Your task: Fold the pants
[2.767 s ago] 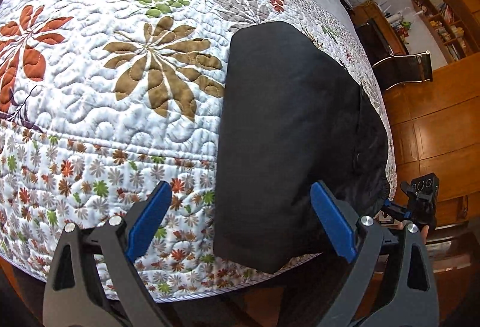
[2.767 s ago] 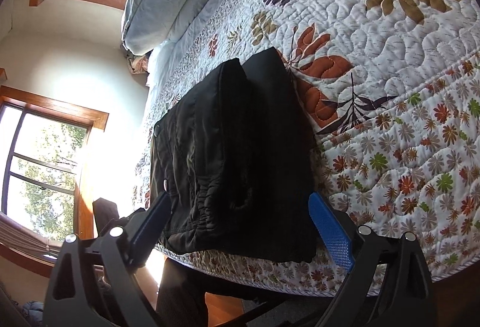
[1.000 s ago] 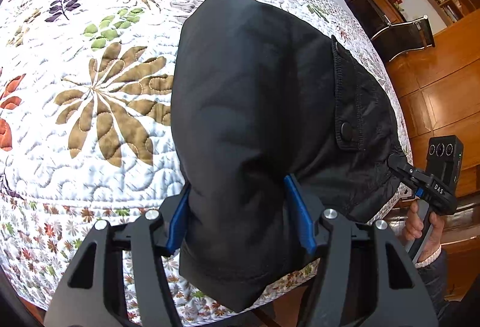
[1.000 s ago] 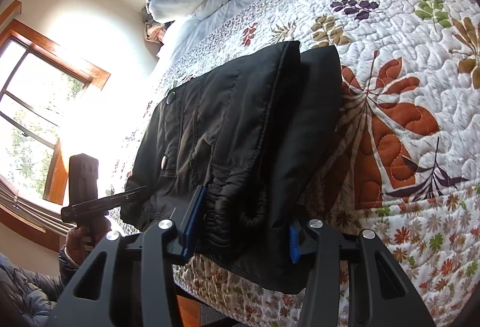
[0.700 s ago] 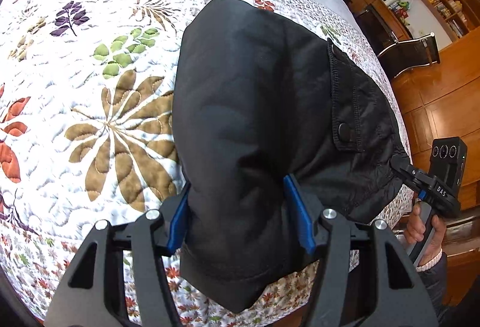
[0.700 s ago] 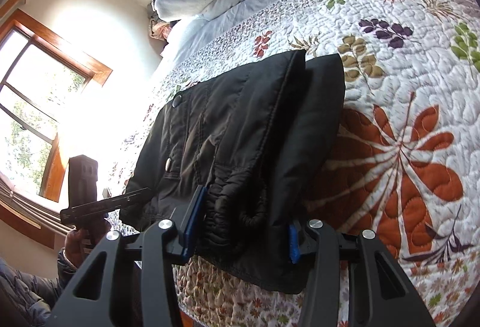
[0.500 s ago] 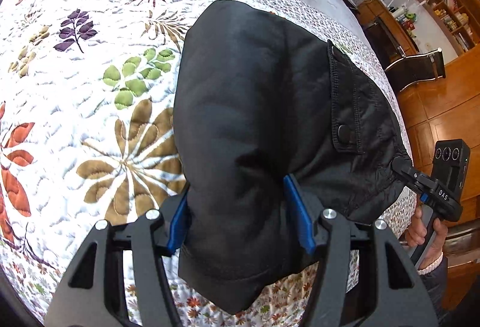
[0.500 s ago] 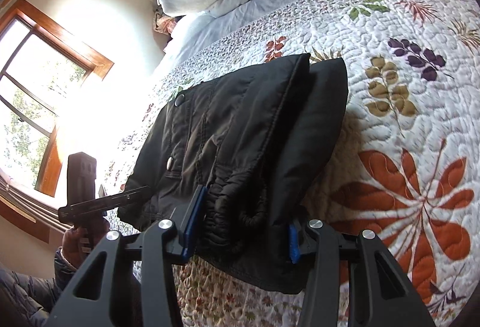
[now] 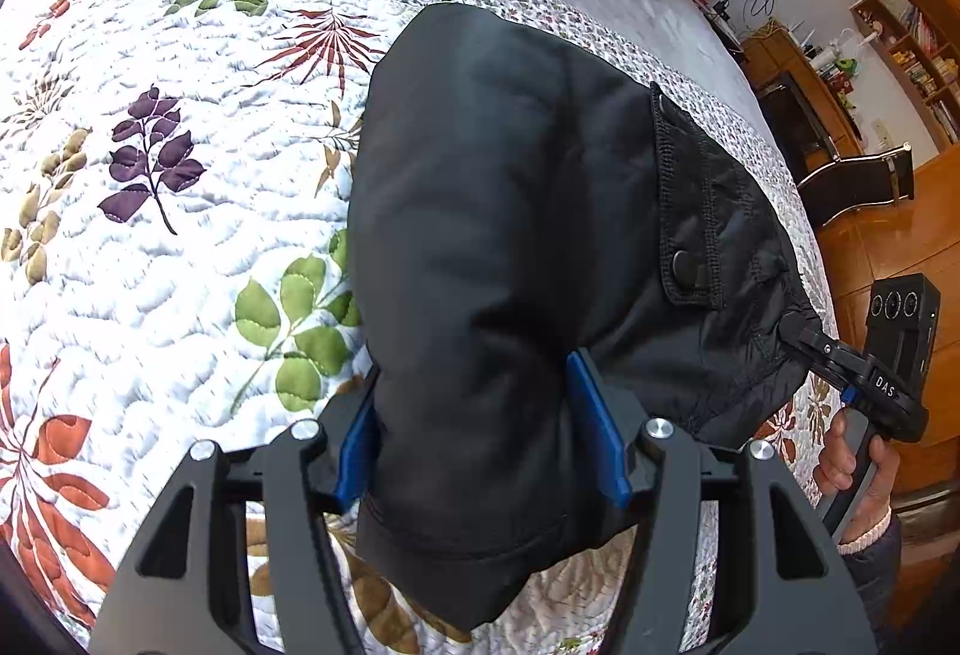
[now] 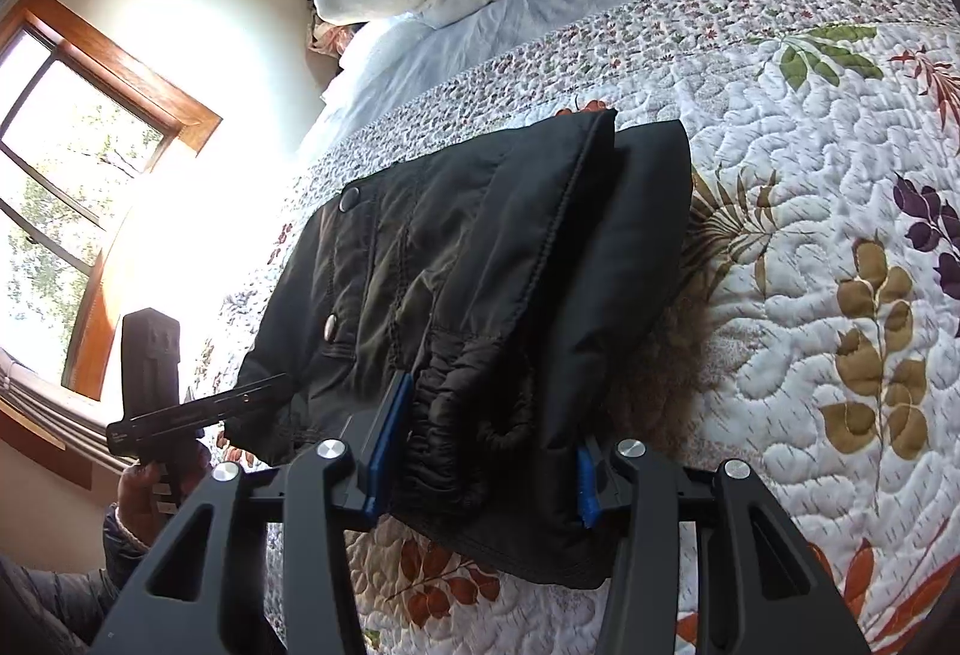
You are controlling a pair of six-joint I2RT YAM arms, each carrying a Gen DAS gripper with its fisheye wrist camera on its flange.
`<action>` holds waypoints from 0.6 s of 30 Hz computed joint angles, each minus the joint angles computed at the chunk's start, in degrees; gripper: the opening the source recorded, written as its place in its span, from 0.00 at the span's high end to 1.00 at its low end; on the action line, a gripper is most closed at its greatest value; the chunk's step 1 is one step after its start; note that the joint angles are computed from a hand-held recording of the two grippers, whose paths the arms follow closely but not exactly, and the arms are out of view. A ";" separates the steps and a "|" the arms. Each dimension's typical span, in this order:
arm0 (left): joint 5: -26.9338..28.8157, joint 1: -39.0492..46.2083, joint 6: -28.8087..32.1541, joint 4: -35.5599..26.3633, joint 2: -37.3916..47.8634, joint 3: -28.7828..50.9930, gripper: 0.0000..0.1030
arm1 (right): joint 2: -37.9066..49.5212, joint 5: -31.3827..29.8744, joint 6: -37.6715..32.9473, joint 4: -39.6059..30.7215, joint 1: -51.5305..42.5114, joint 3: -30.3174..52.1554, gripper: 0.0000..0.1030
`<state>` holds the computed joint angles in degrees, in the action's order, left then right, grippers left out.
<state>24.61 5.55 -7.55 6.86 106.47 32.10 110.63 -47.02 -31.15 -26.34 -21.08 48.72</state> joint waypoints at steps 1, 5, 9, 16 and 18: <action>-0.04 -0.05 -0.21 -0.23 0.42 0.78 0.43 | 0.66 -0.01 0.81 0.57 0.74 0.64 0.55; -0.11 0.85 0.60 -1.38 2.26 3.59 0.43 | 2.54 -0.70 2.04 2.54 1.82 1.22 0.55; -1.05 0.69 0.92 -2.31 3.31 5.89 0.42 | 4.64 -1.39 3.60 3.89 2.60 2.45 0.55; -2.65 -0.75 0.71 -2.72 5.43 9.17 0.39 | 6.72 -2.06 5.15 5.21 3.69 4.23 0.54; -3.24 -1.46 0.63 -2.80 6.20 10.32 0.37 | 7.41 -2.49 4.98 5.49 3.52 4.42 0.54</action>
<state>21.37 4.10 -6.92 4.06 112.67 42.42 118.04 -49.51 -26.17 -20.85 -17.56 53.14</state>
